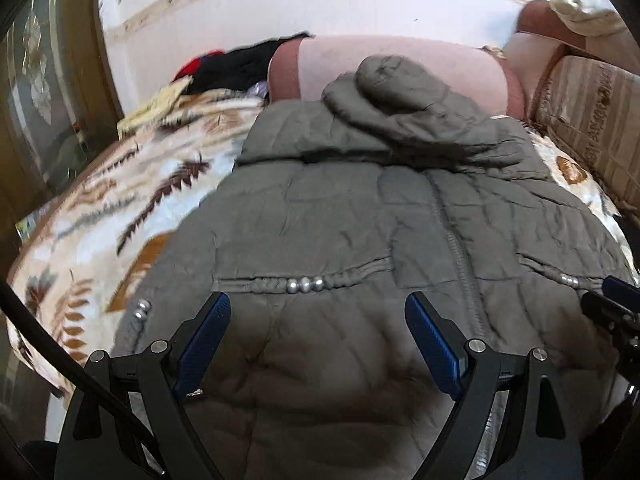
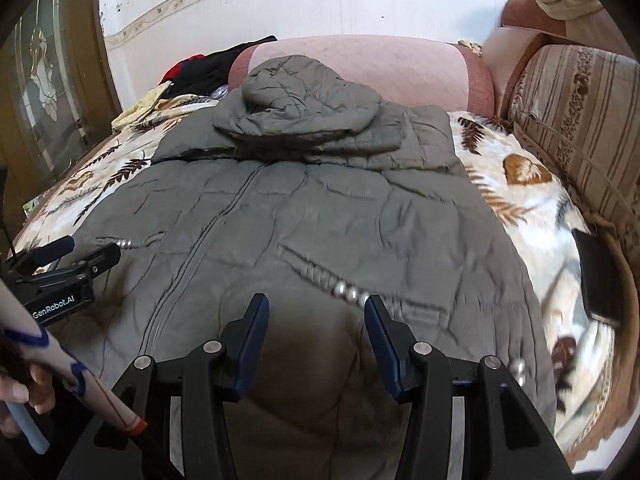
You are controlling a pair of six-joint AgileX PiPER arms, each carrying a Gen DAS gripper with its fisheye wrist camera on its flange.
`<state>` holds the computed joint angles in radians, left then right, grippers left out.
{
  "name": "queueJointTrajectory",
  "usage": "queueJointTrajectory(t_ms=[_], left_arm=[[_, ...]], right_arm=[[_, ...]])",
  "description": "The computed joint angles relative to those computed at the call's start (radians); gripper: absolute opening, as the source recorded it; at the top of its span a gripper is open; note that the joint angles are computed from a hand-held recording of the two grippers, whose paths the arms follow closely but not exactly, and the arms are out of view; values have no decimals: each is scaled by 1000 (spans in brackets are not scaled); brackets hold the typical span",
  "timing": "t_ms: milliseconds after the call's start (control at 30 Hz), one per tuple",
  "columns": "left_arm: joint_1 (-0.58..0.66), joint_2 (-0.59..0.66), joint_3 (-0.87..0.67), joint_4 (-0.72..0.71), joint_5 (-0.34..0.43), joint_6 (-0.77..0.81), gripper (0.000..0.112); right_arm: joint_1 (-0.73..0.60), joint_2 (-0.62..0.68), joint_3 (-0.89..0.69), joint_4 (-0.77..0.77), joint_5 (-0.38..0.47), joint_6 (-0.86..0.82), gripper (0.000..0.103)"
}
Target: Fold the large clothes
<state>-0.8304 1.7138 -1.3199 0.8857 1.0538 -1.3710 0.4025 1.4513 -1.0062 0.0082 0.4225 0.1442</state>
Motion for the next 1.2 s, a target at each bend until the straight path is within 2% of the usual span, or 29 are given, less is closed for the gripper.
queueJointTrajectory(t_ms=[133,300,433,533,700,867,933,1000,1067,1200], left_arm=[[-68,4,-92,37,69,27,88],[-139,23,-217,64,109,73,88],[-182,31,-234,78,130,75,88],[-173,6,-173,57,123,49,88],[-93,-103,48,10,103,-51,88],[71,-291,272,-21,81,-145,88],[171,-368,337,-67,31,-124,88],[325,-451,406,-185,-97,-37,88],[437,-507,471,-283,-209,21,88],[531,-548,583,-455,-393,147,80]], right_arm=[[-12,-53,42,6,-10,8,54],[-58,-112,87,57,-23,-37,56],[-120,-148,127,146,-20,-124,56],[-174,-172,155,219,-13,-193,56],[-249,-182,183,311,2,-276,58],[-292,-185,212,323,-17,-283,58],[-323,-193,233,374,-35,-329,58],[-338,-199,249,357,-58,-303,61],[-385,-205,255,457,-52,-374,61],[-460,-189,246,590,-14,-478,62]])
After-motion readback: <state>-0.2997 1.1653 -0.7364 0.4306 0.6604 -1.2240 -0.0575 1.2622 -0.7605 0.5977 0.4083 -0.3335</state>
